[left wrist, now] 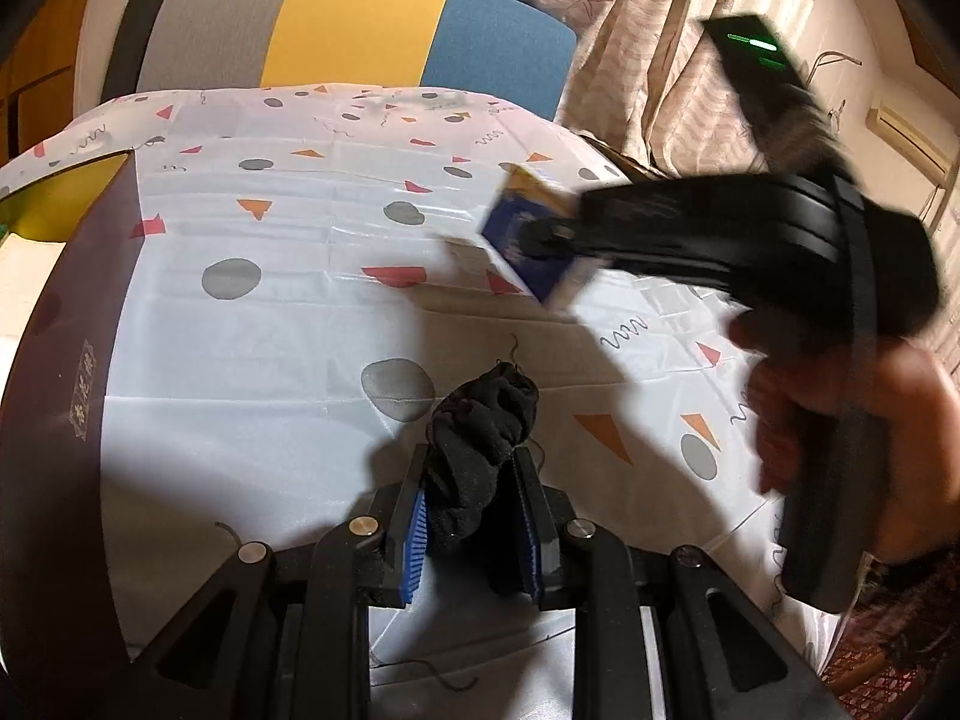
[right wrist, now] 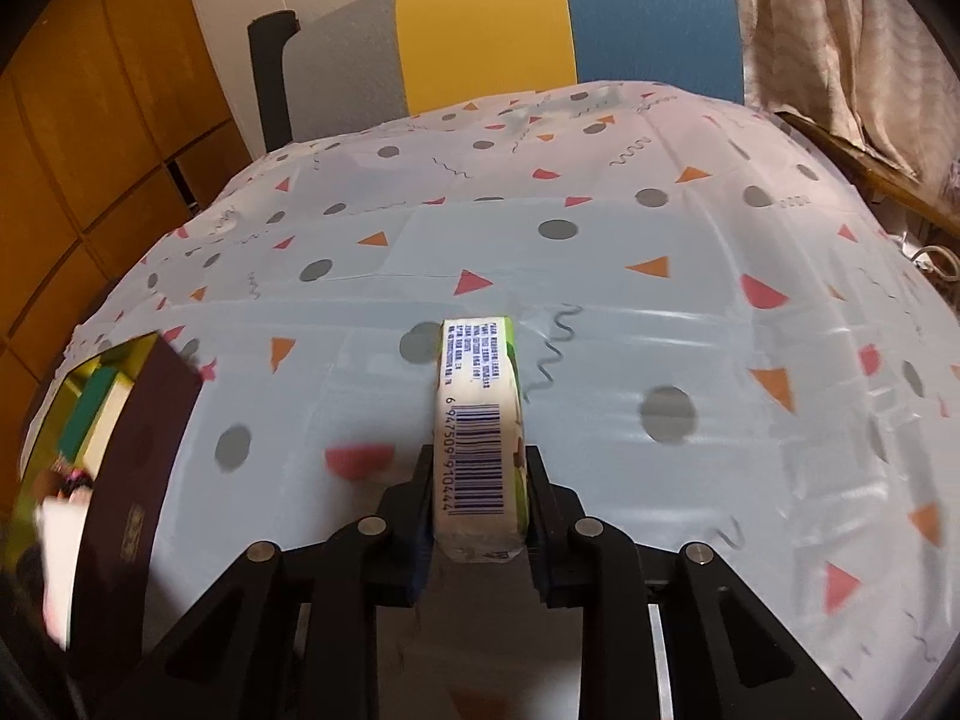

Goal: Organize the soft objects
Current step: 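Grasp the blue-and-white box with the right tool while the left tool holds the black scrunchie, then carry the black scrunchie into the tray with the left tool and release while the right tool holds the box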

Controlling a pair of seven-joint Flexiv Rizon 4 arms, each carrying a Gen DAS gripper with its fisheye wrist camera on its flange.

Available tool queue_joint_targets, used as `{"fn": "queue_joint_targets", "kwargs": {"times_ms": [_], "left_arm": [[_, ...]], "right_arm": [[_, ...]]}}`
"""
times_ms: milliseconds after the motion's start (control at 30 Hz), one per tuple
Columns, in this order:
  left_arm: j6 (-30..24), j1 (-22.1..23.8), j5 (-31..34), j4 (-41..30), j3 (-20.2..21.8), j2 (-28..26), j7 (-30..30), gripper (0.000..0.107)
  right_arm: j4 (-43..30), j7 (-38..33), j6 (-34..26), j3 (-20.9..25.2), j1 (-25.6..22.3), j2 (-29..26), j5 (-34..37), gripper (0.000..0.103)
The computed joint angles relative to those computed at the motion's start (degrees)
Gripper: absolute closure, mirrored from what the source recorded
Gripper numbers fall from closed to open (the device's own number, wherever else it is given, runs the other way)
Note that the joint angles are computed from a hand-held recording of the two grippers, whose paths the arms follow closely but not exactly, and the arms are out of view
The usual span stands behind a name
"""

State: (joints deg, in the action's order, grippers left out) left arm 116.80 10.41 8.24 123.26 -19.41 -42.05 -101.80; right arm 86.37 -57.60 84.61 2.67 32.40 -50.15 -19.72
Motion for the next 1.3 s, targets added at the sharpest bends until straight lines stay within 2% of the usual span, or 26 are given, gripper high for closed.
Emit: {"fn": "queue_joint_targets", "kwargs": {"times_ms": [233,300,400,467,567,667,867,1133,1300], "left_arm": [[0.11,0.00,0.13,0.17,0.19,0.15,0.02,0.083],[0.09,-0.78,-0.28,0.23,0.97,0.51,0.26,0.083],[-0.80,-1.84,-1.12,0.77,2.02,1.74,0.67,0.084],[-2.06,-2.43,-1.73,1.77,2.46,3.36,1.00,0.085],[-2.64,1.23,0.04,3.70,-1.45,4.34,0.44,0.086],[-0.58,4.50,2.60,6.22,-4.63,6.18,-0.98,0.086],[2.03,11.00,8.95,10.05,-9.01,11.10,-4.33,0.086],[2.88,26.38,16.55,15.46,-14.11,17.41,-12.06,0.086],[0.13,38.11,19.95,17.01,-17.98,20.80,-15.12,0.086]], "right_arm": [[13.18,1.47,7.69,-5.49,3.57,6.80,0.14,0.077],[13.78,1.57,7.54,-4.43,2.75,6.87,0.70,0.077],[12.17,0.38,6.40,-0.50,-0.22,6.10,0.84,0.077],[12.25,-0.07,6.94,-1.04,0.28,6.22,0.62,0.077],[12.19,-1.05,7.45,0.08,-0.44,6.34,0.74,0.077],[12.07,-1.40,7.30,0.40,-0.57,6.43,1.05,0.077],[12.40,-1.98,7.66,1.00,-1.08,6.67,1.66,0.077],[12.52,-2.29,8.39,1.23,-1.31,6.66,2.31,0.077],[12.35,-2.47,7.82,0.81,-0.88,6.38,2.20,0.077]]}}
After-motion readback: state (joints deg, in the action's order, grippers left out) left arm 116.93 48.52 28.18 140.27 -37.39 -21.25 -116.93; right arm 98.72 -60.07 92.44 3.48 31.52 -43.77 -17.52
